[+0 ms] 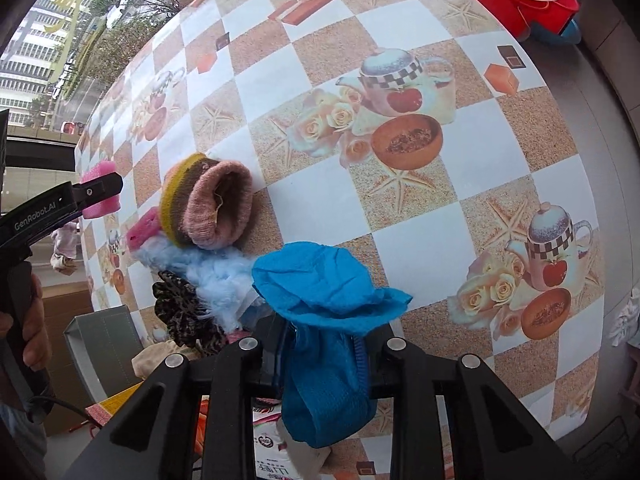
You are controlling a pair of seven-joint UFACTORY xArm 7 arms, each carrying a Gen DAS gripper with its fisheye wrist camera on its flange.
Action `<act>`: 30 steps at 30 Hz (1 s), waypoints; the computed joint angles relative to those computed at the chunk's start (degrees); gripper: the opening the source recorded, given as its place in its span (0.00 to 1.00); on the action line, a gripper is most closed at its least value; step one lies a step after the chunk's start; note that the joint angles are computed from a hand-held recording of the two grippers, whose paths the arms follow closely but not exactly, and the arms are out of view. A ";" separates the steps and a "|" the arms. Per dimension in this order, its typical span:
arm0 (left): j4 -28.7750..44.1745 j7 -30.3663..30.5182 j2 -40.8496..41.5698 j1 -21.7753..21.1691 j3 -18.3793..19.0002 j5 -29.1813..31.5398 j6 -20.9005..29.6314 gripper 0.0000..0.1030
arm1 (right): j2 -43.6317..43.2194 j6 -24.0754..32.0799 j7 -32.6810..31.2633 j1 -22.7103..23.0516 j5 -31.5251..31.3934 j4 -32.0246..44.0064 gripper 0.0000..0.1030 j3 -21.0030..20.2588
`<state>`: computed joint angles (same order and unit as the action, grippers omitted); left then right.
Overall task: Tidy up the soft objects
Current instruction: 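Carry the pink sponge and blue cloth with both grippers over the box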
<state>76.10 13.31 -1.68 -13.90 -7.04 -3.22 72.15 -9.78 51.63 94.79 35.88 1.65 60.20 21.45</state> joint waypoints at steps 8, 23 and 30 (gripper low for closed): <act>-8.16 7.82 -12.75 -0.53 1.03 -6.47 4.72 0.71 | 0.65 4.84 6.67 1.72 -3.28 3.99 0.28 2.40; -21.55 22.13 -37.64 -2.85 5.37 -11.57 22.44 0.71 | 6.21 12.89 29.83 11.31 -8.55 12.67 0.28 8.48; -23.84 31.61 -45.81 -1.60 9.18 -9.80 32.60 0.71 | 14.44 14.66 38.12 19.35 -13.36 21.36 0.28 7.50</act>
